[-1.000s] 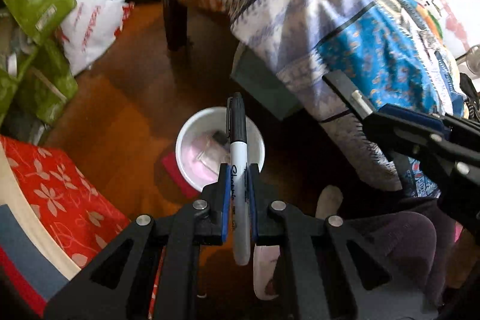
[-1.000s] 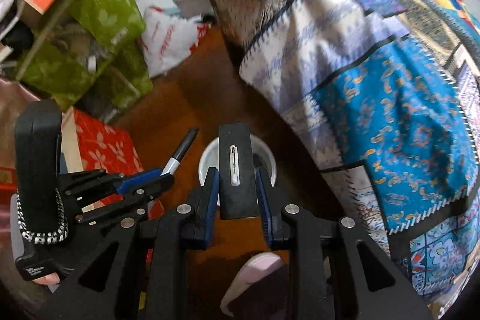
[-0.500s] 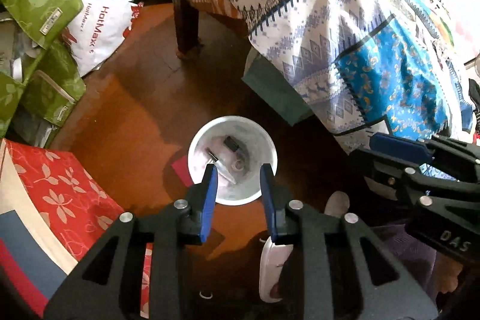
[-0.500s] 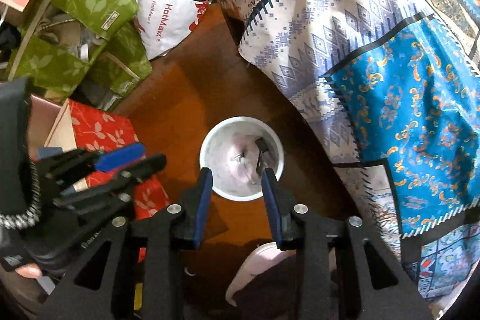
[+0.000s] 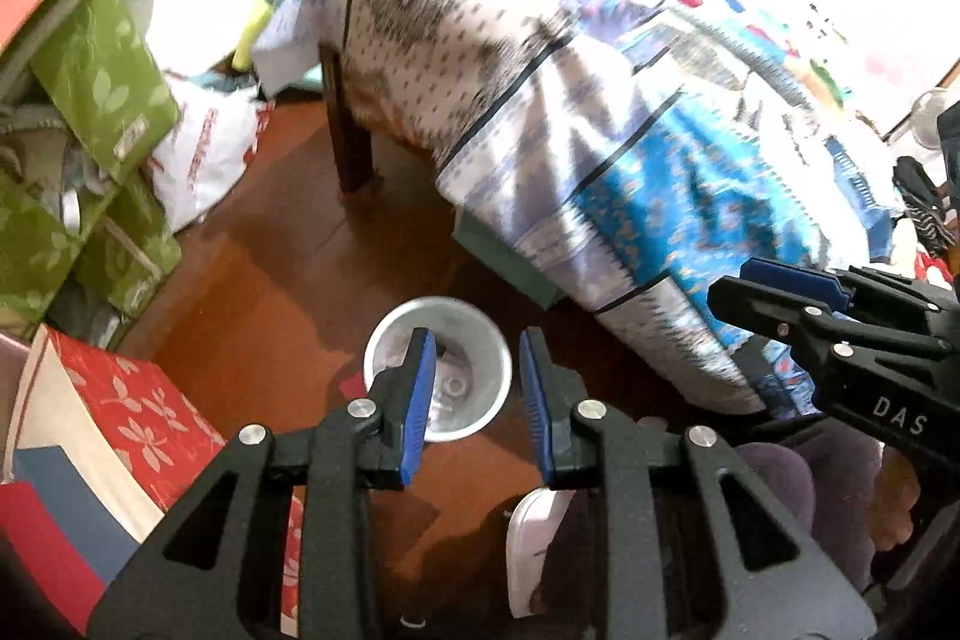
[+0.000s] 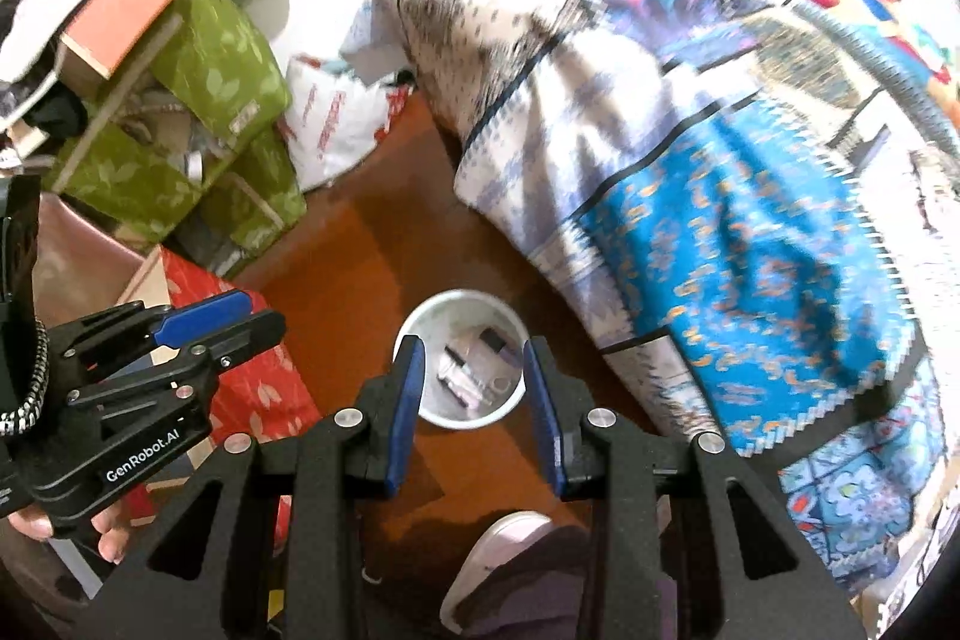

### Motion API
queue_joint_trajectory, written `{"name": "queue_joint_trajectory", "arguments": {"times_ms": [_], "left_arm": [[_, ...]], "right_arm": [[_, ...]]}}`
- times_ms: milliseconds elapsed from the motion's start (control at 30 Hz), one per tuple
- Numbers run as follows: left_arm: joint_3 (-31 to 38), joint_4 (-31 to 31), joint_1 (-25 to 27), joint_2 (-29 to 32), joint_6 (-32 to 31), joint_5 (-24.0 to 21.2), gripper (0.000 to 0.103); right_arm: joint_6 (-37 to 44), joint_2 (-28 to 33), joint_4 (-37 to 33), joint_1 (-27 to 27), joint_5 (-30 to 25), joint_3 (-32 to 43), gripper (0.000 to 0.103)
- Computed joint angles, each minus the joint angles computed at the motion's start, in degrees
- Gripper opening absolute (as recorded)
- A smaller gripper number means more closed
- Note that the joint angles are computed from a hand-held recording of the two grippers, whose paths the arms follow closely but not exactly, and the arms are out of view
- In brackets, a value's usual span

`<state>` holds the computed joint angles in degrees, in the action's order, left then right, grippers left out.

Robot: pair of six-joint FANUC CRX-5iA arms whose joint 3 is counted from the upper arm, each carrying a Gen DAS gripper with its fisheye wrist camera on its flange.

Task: Collect trash
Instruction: 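Move both open tools back up to the items on the bed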

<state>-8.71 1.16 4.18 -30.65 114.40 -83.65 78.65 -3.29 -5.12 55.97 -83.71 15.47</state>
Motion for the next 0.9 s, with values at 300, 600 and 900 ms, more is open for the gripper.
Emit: {"name": "queue_joint_trajectory", "arguments": {"times_ms": [300, 600, 900], "left_arm": [[12.87, -10.64, -15.2, 4.34, 8.3, 0.19, 0.027], [27.37, -21.91, -29.59, 13.3, 13.53, -0.34, 0.028], [38.03, -23.47, -33.19, 23.24, 11.16, 1.23, 0.043]], "right_arm": [[-1.24, -6.83, 3.22, -1.86, 2.66, -0.48, 0.031], [-0.38, -13.19, 8.1, -5.24, 7.04, -1.44, 0.031], [3.88, -13.08, 6.37, -16.74, 9.12, 0.93, 0.039]]}}
